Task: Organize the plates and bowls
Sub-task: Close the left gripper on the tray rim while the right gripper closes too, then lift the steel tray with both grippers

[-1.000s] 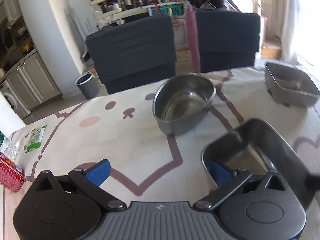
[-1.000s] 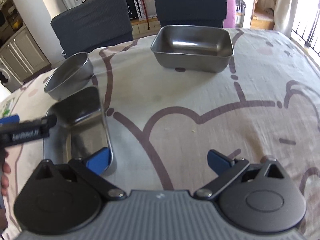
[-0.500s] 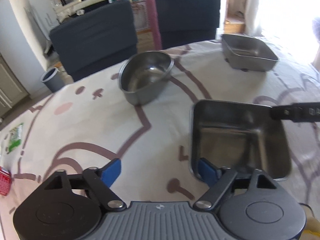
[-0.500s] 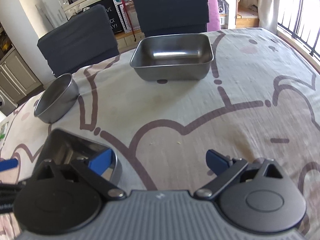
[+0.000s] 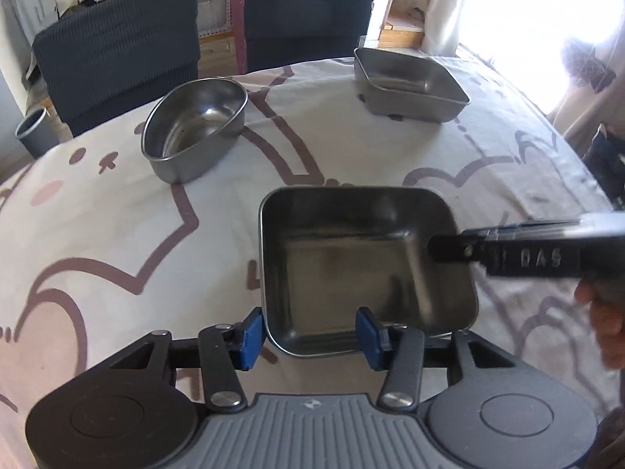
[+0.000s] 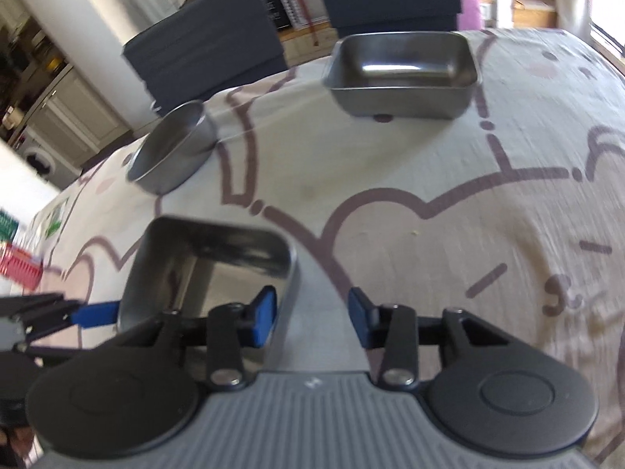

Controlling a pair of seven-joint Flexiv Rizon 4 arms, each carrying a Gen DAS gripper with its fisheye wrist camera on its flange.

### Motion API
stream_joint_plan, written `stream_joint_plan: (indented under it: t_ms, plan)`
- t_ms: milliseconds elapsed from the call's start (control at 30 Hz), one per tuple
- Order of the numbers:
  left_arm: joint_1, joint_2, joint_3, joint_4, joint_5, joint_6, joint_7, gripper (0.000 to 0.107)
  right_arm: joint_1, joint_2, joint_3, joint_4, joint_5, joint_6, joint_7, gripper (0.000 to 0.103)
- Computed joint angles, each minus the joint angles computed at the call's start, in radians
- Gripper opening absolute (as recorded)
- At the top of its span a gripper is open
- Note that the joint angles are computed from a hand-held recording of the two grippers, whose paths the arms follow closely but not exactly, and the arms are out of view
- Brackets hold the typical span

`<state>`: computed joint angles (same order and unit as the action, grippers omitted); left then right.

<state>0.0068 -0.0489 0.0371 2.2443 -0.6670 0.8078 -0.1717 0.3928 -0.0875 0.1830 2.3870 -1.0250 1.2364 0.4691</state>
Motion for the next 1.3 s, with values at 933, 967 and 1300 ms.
stream_joint_plan:
  t_ms: [933,967,1300]
  plan:
    - [-0.017,0.026,-0.010,0.003,-0.095,0.041,-0.129,0.003,-0.028,0.051,0.010,0.016,-0.141,-0.023,0.146,0.006]
    - [-0.019,0.040,-0.006,0.007,-0.104,0.031,-0.131,0.003,-0.028,0.061,0.017,0.019,-0.128,-0.035,0.132,0.006]
    - [-0.073,0.250,0.046,0.096,-0.147,-0.027,-0.198,0.003,-0.053,0.276,0.108,0.095,-0.052,-0.124,0.074,0.005]
